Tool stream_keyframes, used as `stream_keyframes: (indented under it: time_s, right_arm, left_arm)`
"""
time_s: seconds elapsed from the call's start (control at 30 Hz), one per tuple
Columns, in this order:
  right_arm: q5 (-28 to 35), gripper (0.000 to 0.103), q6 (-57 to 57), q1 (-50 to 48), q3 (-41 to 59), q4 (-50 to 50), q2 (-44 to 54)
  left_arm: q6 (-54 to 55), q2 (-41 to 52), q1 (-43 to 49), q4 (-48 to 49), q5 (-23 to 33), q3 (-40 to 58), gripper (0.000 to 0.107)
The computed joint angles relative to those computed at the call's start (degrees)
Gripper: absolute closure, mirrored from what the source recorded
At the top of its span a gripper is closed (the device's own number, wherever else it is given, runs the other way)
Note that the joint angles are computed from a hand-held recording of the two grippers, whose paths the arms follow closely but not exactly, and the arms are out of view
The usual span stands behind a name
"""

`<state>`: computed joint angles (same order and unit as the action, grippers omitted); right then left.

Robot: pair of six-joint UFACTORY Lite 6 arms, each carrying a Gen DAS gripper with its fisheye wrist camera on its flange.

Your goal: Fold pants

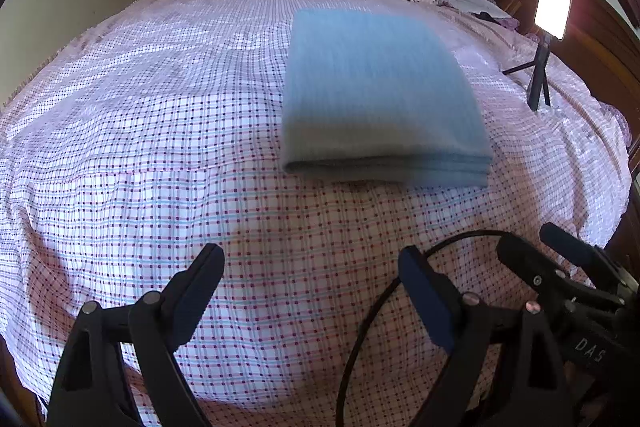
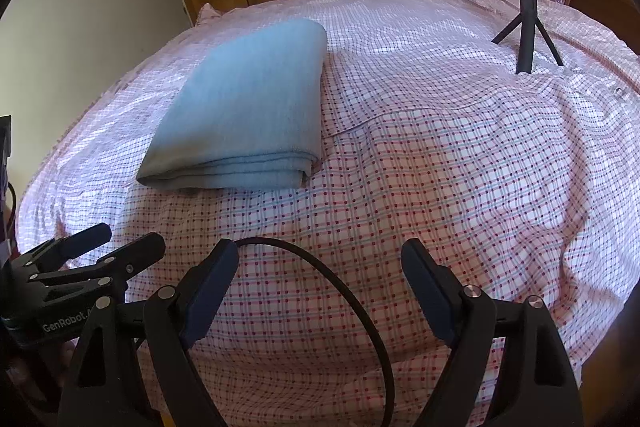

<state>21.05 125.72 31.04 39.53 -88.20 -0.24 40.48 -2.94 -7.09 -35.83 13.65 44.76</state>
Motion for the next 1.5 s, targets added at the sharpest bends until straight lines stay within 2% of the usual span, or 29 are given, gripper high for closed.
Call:
stream_keyframes:
  time_s: [0.9, 1.33, 1.5]
  right_arm:
    - [0.34, 0.024, 0.11, 0.32, 0.05, 0.04, 0.07]
    - [0.48, 0.024, 0.46, 0.59, 0.01, -0.13, 0.08]
    - [0.55, 0.024, 0.68, 0.71, 0.13, -0.22, 0.25]
  left_arm:
    - [-0.55, 0.46, 0.68, 1.42, -0.32, -0.13, 0.015]
    - [-5.68, 0.73, -0.11, 5.98, -0.46, -0.02, 0.015]
    - [-4.68, 0.97, -0.11, 4.96, -0.46, -0.08, 0.015]
